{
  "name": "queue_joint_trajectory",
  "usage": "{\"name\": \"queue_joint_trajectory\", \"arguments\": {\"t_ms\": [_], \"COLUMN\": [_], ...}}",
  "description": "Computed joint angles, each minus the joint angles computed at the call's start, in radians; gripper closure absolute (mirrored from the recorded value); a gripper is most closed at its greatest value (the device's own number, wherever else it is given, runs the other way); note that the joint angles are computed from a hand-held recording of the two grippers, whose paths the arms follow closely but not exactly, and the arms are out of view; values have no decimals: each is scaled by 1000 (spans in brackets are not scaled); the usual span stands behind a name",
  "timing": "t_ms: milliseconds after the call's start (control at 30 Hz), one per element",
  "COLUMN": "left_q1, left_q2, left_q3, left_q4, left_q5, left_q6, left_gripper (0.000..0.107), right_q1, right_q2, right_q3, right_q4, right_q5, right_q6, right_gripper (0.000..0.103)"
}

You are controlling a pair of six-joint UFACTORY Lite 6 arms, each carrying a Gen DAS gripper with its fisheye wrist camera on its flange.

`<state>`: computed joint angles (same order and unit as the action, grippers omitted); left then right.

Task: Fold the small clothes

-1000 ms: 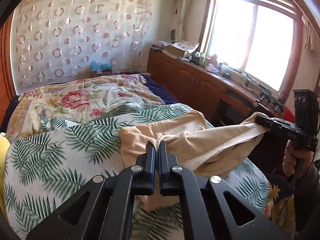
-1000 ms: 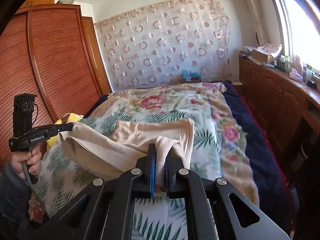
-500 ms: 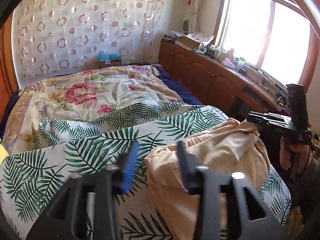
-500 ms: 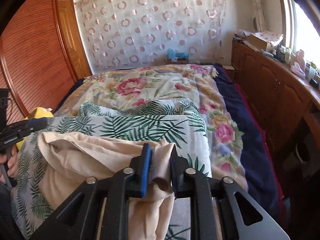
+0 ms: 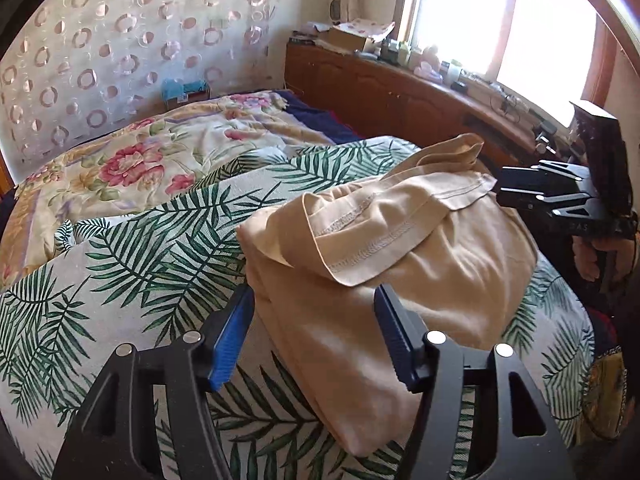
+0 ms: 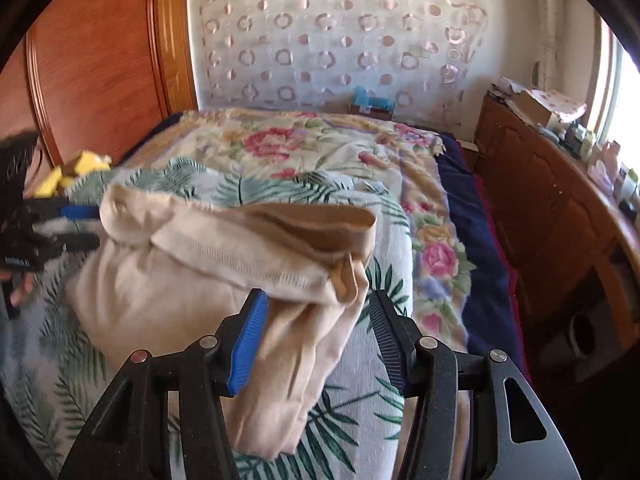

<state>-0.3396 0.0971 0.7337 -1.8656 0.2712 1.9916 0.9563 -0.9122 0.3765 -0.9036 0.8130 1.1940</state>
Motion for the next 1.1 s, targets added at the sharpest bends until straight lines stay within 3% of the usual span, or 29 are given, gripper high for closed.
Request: {"name": "queue_joint_trajectory", "arguments": {"t_ms": [67, 200, 367, 433, 567, 700, 767, 833, 867, 1100], "left_q1": [-12, -15, 19, 45, 80, 87, 84, 81, 79, 56], "left_q2": [53, 160, 235, 231, 194, 162, 136, 115, 111, 44], "left_q3": [54, 190, 308, 319, 298, 270, 239, 201, 188, 83], "left_q4": [-14, -17, -196, -267, -306, -226, -250, -246, -232, -268], "left_q5": [-18, -56, -96, -86, -61, -58, -54, -41, -36, 4], "left_q6": [2, -19, 105, 151, 170, 110, 137, 143, 136, 226], "left_gripper": [44, 44, 44, 44, 44, 44, 44, 44, 44, 44], "right_q1": [-9, -177, -361, -429, -507, -473, -441, -423, -418, -357], "right_q2": [66, 214, 364, 386, 449, 469, 474, 452, 439, 354], "right_q3": [13, 90, 201, 219, 240, 253, 262, 268, 270, 232], "right_q4": [-15, 6, -49, -53, -119, -123, -131, -123, -115, -150], "right_q5": [-17, -154, -309, -383, -439, -399, -352, -308, -288, -169], "right_q6": [8, -78, -112, -119, -38, 0, 31, 34, 33, 130], "right_gripper": [48, 48, 69, 87, 89, 89, 78, 52, 49, 47]}}
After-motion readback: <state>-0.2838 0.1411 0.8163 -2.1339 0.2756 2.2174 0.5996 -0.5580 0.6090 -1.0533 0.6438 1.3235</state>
